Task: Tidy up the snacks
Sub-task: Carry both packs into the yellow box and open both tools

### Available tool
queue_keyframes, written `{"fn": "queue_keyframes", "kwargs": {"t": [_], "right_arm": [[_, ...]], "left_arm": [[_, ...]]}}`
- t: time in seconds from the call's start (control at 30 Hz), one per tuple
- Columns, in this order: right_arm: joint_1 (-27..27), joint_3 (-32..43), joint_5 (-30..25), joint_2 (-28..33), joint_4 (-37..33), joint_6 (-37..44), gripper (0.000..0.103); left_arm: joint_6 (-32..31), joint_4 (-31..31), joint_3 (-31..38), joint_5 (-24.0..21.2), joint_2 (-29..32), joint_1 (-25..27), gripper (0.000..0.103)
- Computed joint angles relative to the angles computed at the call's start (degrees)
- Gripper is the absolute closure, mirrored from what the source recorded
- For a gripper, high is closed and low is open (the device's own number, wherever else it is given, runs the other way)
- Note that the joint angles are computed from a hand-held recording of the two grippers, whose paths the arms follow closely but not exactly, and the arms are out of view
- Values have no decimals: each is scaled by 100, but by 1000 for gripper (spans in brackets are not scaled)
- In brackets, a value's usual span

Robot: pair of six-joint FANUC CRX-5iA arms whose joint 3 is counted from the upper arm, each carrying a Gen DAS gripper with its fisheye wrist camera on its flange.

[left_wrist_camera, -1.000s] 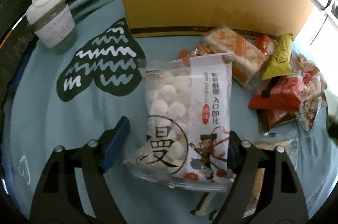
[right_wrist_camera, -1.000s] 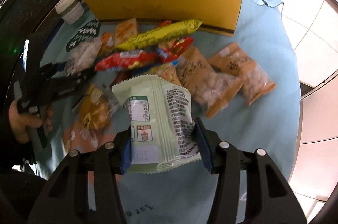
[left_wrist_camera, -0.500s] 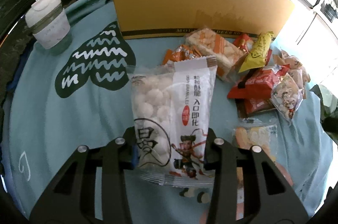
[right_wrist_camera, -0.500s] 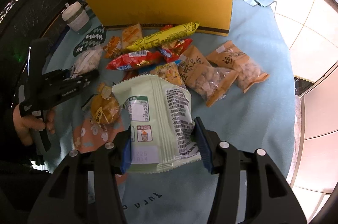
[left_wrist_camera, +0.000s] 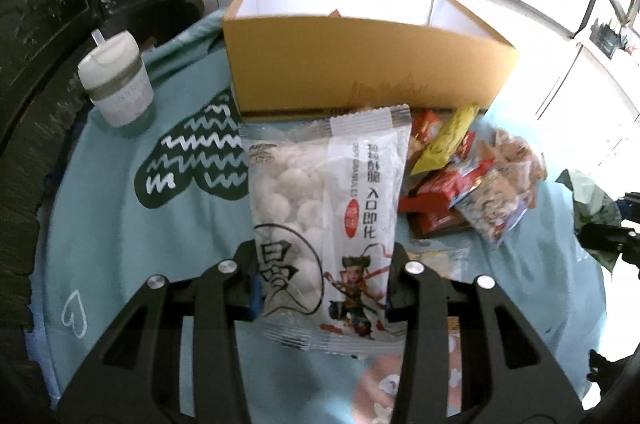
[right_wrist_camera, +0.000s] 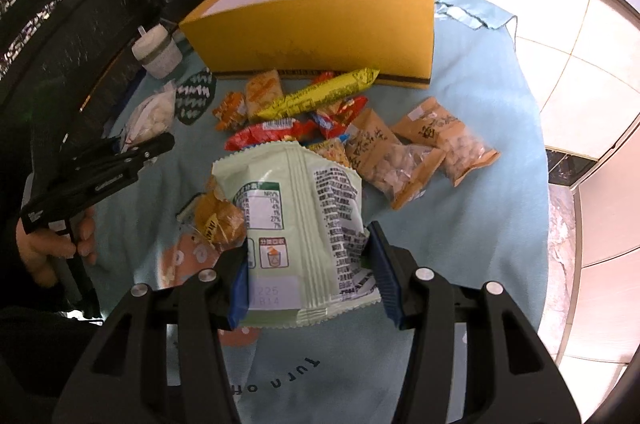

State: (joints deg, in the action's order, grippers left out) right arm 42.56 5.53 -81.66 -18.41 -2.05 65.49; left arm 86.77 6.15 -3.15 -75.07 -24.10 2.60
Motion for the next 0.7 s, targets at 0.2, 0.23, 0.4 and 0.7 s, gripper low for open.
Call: {"fn": "queue_keyframes", "kwargs": {"t": [0.2, 0.23, 0.4, 0.7], "right_arm": [[-122, 133, 98, -68, -90, -61, 50], [-157, 170, 120, -74, -114, -61, 50], [-237, 355, 212, -59, -136, -52, 50], [-667, 1318, 354, 357, -369, 296, 50]], "left_arm": [[-108, 188, 163, -1, -79, 180, 62], [-117, 214, 207, 7, -93, 202, 62], [-144, 291, 413, 54, -55, 285, 62], [-32, 308, 1271, 204, 396, 275, 62]]}}
